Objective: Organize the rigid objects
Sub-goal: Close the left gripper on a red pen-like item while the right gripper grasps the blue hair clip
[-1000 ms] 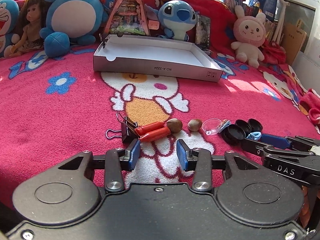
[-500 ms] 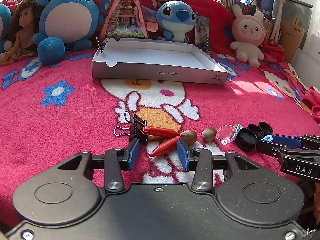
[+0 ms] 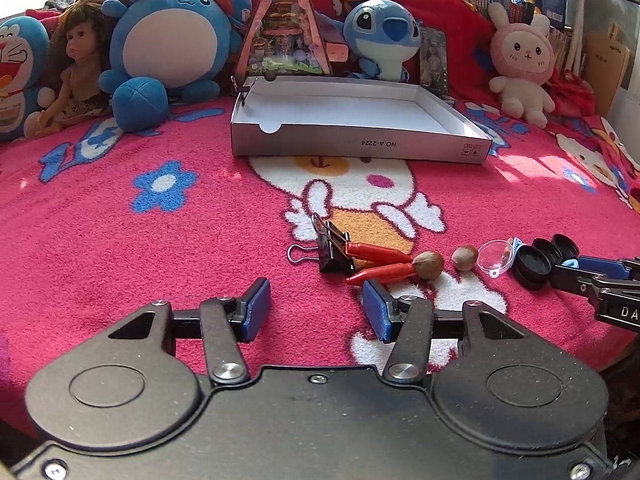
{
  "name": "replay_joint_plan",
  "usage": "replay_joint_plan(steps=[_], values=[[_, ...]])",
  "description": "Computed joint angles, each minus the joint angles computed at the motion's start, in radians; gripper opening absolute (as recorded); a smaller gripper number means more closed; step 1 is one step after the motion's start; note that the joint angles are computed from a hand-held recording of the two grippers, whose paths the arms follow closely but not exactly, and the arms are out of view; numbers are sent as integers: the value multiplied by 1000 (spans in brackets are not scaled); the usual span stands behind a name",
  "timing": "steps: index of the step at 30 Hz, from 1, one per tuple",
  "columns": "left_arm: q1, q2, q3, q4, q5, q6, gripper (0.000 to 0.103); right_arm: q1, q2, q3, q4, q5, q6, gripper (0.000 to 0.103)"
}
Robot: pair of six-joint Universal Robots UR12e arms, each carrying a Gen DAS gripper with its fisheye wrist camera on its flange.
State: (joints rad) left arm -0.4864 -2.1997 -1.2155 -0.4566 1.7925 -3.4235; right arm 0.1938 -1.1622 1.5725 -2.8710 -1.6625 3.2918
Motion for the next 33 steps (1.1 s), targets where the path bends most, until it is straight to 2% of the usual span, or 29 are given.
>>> replay_joint_plan(steps=[6, 8, 11, 15, 18, 24, 33], values=[[-2, -3, 14, -30, 58, -39, 50, 3, 2, -1, -9, -7, -16, 52], [-5, 1, 13, -26, 58, -40, 50, 6, 2, 0, -18, -17, -21, 51], [-12, 10, 3, 2, 40, -31, 47, 9, 3, 4, -37, -34, -13, 44], [-20, 8, 3, 21, 9, -22, 46, 7, 3, 7, -50, -33, 7, 43], [-32, -10, 29, -2, 32, -11, 47, 7, 3, 6, -46, -31, 10, 43], [-46, -42, 62, 8, 64, -4, 47, 7, 0, 11, -44, -28, 14, 43], [-50, -72, 100, -3, 77, 17, 46, 5, 0, 13, -45, -21, 17, 44]])
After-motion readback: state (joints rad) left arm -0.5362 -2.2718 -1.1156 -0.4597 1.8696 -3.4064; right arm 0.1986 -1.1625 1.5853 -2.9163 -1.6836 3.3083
